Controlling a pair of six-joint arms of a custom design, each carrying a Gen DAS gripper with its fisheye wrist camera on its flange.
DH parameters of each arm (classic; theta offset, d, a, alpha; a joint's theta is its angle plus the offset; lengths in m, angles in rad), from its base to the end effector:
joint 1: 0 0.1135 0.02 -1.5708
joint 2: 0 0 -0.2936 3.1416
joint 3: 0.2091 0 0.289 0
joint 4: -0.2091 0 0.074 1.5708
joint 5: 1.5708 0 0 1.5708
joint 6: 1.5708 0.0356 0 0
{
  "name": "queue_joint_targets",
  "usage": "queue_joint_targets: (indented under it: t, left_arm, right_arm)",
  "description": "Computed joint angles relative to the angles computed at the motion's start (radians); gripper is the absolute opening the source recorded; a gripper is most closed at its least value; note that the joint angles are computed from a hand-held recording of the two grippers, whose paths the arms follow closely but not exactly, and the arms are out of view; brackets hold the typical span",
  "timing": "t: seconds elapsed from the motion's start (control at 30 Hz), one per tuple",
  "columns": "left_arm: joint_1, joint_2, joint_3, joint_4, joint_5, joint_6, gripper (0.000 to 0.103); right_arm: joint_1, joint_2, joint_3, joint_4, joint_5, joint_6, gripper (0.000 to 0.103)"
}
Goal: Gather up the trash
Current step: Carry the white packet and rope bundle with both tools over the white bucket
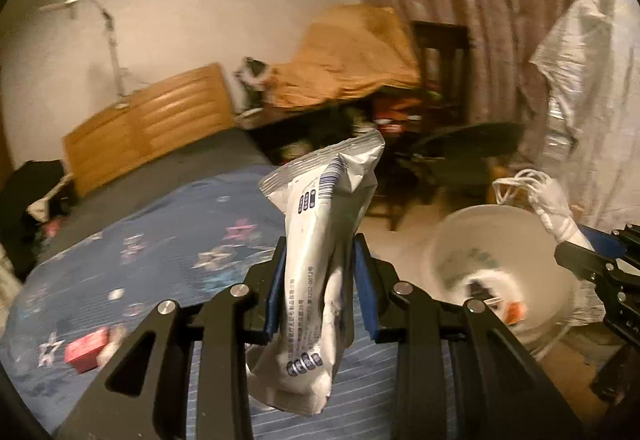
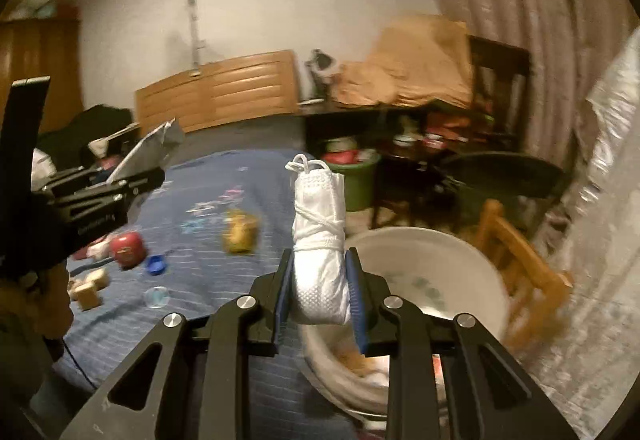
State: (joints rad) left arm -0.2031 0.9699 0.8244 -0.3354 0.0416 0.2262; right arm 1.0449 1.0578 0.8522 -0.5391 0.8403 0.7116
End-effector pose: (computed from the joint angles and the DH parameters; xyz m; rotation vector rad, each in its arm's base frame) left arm 0.2343 -0.0498 0.3234 0.4622 1.9986 -0.0283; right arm 0.1418 0.1915 0.3041 0.0545 2.0409 0.1043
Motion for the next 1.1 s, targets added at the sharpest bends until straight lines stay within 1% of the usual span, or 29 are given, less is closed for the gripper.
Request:
queue_joint_targets:
  t: [0.1, 0.2, 0.33, 0.43, 0.57, 0.8, 1.1]
  left_arm:
    - [-0.121, 0.053, 0.003, 0.037, -0.053, -0.038, 0.030]
    - [-0.212, 0.142, 0.032, 0.070, -0.070, -0.072, 0.030]
    - [-0.304, 0.252, 0.066, 0.104, -0.086, -0.101, 0.030]
    - [-0.334, 0.291, 0.075, 0.106, -0.088, -0.113, 0.030]
    - [-0.361, 0.340, 0.080, 0.120, -0.099, -0.110, 0.030]
    - [-0.384, 0.416, 0.098, 0.138, -0.118, -0.118, 0.030]
    - [-0.386, 0.432, 0.100, 0.137, -0.120, -0.126, 0.030]
  right_arm:
    - [-0.068, -0.116, -0.053, -0.069, -0.020, 0.017, 0.027]
    - [-0.162, -0.211, -0.100, -0.101, -0.066, -0.006, 0.027]
    - [-0.292, -0.283, -0.148, -0.097, -0.148, -0.060, 0.027]
    - [-0.374, -0.313, -0.182, -0.076, -0.210, -0.094, 0.027]
    - [-0.474, -0.327, -0.224, -0.033, -0.294, -0.133, 0.027]
    - [-0.573, -0.303, -0.267, 0.041, -0.390, -0.163, 0.027]
    - [-0.547, -0.257, -0.267, 0.065, -0.385, -0.139, 0.027]
